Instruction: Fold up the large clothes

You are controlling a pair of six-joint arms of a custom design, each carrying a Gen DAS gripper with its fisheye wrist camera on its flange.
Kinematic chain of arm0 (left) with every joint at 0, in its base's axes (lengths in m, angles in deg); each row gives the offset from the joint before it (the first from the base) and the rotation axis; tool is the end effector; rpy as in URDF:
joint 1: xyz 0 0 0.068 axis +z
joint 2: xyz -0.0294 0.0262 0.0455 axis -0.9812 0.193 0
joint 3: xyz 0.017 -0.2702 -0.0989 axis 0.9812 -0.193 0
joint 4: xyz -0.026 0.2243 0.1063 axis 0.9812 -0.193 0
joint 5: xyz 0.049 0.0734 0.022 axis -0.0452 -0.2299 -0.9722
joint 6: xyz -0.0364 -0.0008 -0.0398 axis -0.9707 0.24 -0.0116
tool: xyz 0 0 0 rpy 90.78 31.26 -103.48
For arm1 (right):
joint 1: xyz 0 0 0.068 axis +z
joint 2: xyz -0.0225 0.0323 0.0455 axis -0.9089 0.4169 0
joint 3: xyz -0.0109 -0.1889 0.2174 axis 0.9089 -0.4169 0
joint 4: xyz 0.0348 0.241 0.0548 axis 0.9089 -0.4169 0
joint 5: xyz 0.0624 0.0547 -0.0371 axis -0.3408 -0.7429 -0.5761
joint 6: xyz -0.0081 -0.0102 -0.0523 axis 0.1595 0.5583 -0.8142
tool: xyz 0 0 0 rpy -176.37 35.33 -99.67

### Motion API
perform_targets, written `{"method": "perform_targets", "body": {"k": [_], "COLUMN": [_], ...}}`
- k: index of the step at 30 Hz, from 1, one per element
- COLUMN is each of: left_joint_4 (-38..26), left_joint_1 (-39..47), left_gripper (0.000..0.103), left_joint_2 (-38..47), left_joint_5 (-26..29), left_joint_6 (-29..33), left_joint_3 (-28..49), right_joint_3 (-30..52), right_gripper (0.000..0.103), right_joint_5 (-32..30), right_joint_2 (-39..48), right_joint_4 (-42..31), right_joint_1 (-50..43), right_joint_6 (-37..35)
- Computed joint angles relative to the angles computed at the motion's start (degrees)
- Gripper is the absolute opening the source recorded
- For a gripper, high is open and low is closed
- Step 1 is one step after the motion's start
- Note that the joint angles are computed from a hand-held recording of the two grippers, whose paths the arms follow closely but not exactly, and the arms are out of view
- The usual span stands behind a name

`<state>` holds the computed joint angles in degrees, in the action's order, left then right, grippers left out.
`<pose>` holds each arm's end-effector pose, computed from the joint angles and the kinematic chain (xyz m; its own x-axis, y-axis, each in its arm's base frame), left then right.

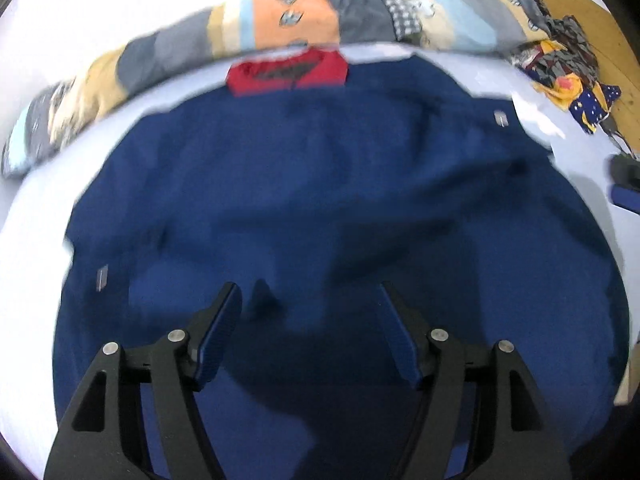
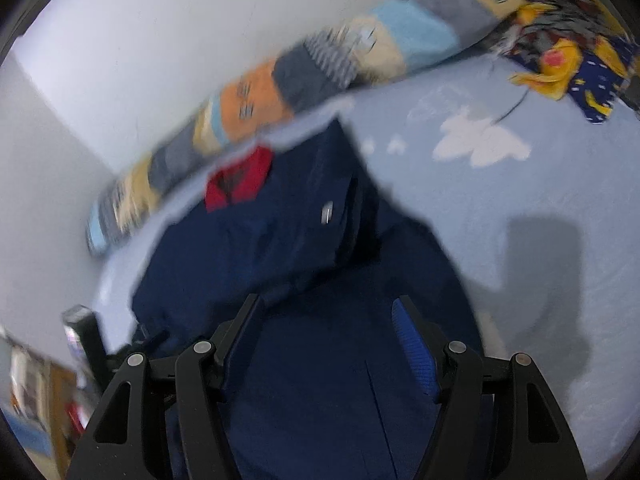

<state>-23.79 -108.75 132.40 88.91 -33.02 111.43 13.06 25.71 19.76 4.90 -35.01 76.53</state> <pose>0.3636 -0.2102 0.3025 -0.6132 0.5956 -0.5189 0.6560 0.7499 0.0855 0.2005 0.1028 0.3153 -0.5873 0.6332 -0.5041 0.5171 0.7727 0.3682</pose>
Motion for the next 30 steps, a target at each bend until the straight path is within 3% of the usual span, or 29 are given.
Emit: {"method": "perform_targets", "body": {"k": [6, 9, 15, 21, 30], "left_joint_4": [2.4, 4.9, 9.2, 14.6, 19.8], "left_joint_1": [3.8, 6.1, 9.9, 11.9, 11.6], "left_gripper": [0.074, 0.079, 0.085, 0.088, 0.097], "left_joint_2": [-14.1, -21.5, -34.2, -38.4, -41.4], "left_joint_5": [1.6, 2.1, 3.9, 6.2, 5.5], "left_joint_6": [1.8, 3.6, 6.5, 8.8, 7.3], "left_joint_3": [-21.1, -30.3, -43.9, -49.8, -54.6], "right_joint_3": [2.7, 8.1, 13.2, 16.8, 14.3], "right_gripper": [0.067, 0.068, 0.071, 0.077, 0.086], "right_joint_5": [0.0, 5.5, 8.9, 8.4, 11.2], "right_joint_2": [12.5, 19.6, 27.2, 32.0, 31.9], "right_joint_4": [-4.6, -12.5, -24.0, -28.4, -26.4], "right_joint_1": [11.6, 19.9, 33.9, 40.2, 42.3], "right_joint_6": [4.3, 8.5, 27.0, 35.6, 37.6]}}
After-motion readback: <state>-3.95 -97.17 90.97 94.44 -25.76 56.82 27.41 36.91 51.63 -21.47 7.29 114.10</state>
